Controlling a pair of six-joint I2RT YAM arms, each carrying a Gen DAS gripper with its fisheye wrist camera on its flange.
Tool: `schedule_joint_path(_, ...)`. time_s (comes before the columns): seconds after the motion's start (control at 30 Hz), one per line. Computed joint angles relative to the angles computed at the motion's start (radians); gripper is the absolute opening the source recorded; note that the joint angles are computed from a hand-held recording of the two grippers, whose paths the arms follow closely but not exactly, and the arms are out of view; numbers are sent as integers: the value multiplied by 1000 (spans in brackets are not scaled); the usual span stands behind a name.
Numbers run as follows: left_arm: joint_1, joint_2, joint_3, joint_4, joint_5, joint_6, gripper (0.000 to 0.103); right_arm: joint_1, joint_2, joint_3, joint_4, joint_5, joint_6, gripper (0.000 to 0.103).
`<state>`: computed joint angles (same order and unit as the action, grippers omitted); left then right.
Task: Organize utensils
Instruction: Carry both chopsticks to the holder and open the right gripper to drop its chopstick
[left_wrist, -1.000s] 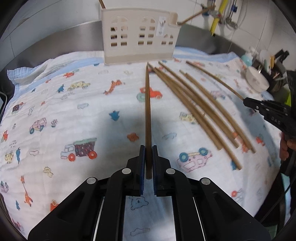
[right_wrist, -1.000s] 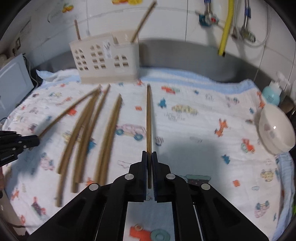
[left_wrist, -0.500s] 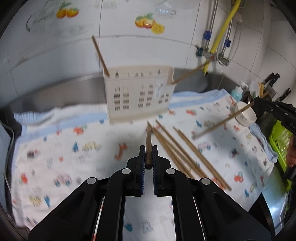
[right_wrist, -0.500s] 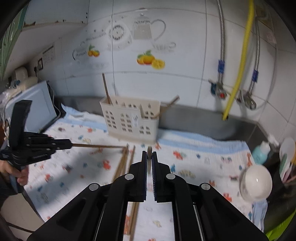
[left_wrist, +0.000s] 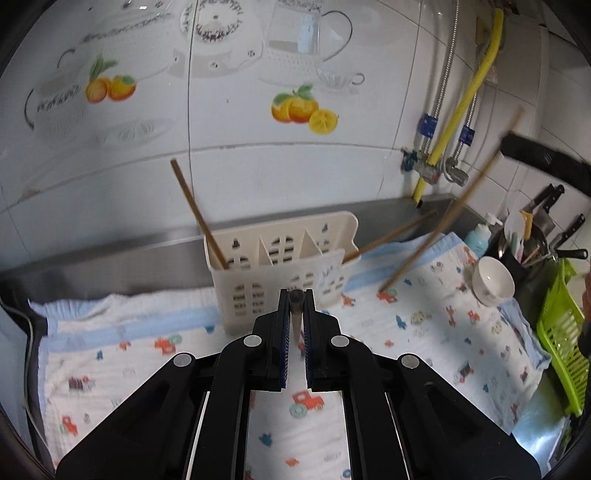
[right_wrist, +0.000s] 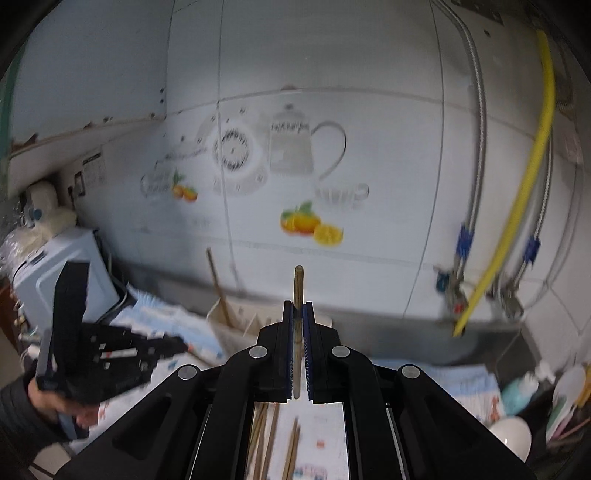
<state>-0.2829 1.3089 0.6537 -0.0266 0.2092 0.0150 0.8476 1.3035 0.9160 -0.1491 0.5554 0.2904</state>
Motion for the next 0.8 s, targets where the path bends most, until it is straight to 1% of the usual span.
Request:
schedule_joint_path(0.1, 12, 18, 48, -22, 6, 11, 5, -53, 77, 69, 34, -25, -30, 5)
schedule_joint_path(0.23, 32, 21, 106, -59, 28, 20, 5, -97, 167, 119, 86, -65, -46, 5)
schedule_joint_path(0.33, 51, -14, 144, -94, 44, 25, 5, -114, 256, 171, 83, -92, -49, 5)
schedule_joint_path(0.47, 69, -64, 202, -123, 44, 22, 5, -137, 336, 194, 86, -127, -40, 5)
schedule_joint_path(0.63, 82, -71, 286, -110, 31, -5, 5, -148, 329, 153, 111, -157, -20, 7)
schedule_joint_path(0.67, 78, -61, 306, -97, 15, -6, 5, -149, 317, 137, 119, -159, -19, 8)
schedule_joint_path(0.73, 70, -33, 337, -72, -20, -10, 5, -147, 282, 95, 130, -164, -15, 16)
schedule_joint_path(0.8, 66, -18, 337, -26, -52, -11, 5, -132, 240, 42, 142, -149, -22, 17)
